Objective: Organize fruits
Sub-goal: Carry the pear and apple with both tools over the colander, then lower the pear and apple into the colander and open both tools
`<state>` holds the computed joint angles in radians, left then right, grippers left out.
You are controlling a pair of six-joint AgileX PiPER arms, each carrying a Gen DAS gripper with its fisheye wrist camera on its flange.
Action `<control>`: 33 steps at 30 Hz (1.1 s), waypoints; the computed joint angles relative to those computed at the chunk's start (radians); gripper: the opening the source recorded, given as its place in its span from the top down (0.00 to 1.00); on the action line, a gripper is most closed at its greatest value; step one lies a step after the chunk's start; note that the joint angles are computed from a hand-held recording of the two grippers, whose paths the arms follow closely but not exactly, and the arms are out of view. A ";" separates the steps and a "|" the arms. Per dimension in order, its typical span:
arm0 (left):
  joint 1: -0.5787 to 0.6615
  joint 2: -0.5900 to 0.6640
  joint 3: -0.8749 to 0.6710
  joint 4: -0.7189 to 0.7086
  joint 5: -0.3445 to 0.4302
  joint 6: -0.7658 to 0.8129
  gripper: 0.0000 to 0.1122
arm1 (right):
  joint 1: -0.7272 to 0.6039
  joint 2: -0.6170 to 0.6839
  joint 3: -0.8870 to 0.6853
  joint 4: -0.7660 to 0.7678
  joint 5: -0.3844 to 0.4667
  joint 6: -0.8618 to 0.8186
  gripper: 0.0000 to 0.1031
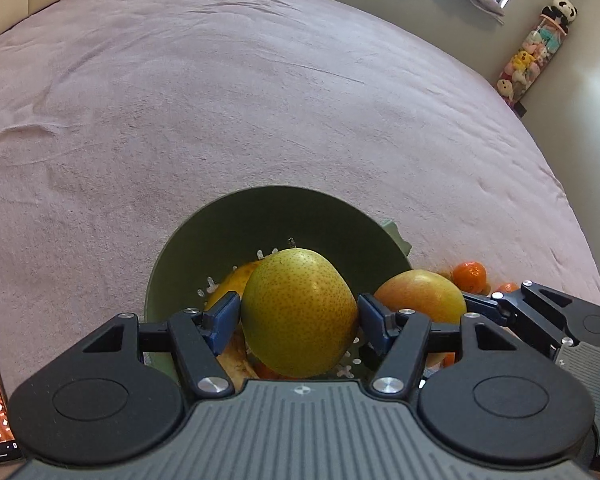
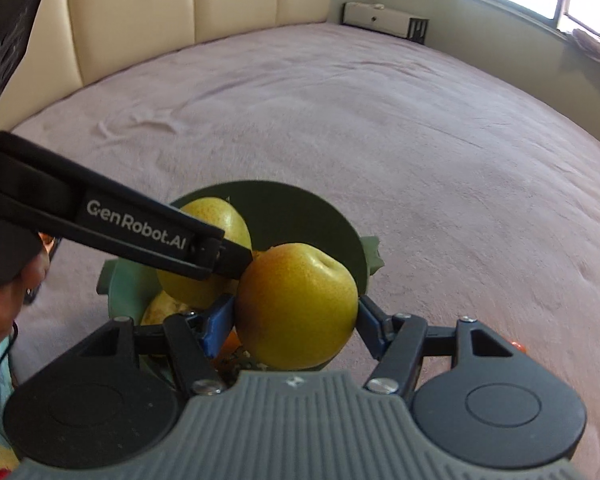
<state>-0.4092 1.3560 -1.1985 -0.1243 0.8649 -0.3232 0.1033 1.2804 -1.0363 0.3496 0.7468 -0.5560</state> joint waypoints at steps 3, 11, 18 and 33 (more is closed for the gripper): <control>0.012 0.021 -0.008 -0.019 -0.001 0.018 0.34 | 0.001 0.057 -0.055 -0.028 0.046 -0.040 0.39; 0.017 0.073 -0.024 0.015 0.007 0.003 0.34 | 0.045 0.191 -0.194 -0.095 0.146 -0.132 0.40; 0.018 0.105 -0.027 0.009 0.007 0.021 0.34 | 0.049 0.284 -0.279 -0.119 0.250 -0.200 0.40; 0.000 0.128 -0.038 0.053 0.007 0.004 0.34 | 0.072 0.447 -0.483 -0.173 0.398 -0.150 0.39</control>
<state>-0.4089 1.4840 -1.2364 -0.0715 0.8722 -0.3193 0.1750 1.7273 -1.5197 0.1764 1.1450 -0.7057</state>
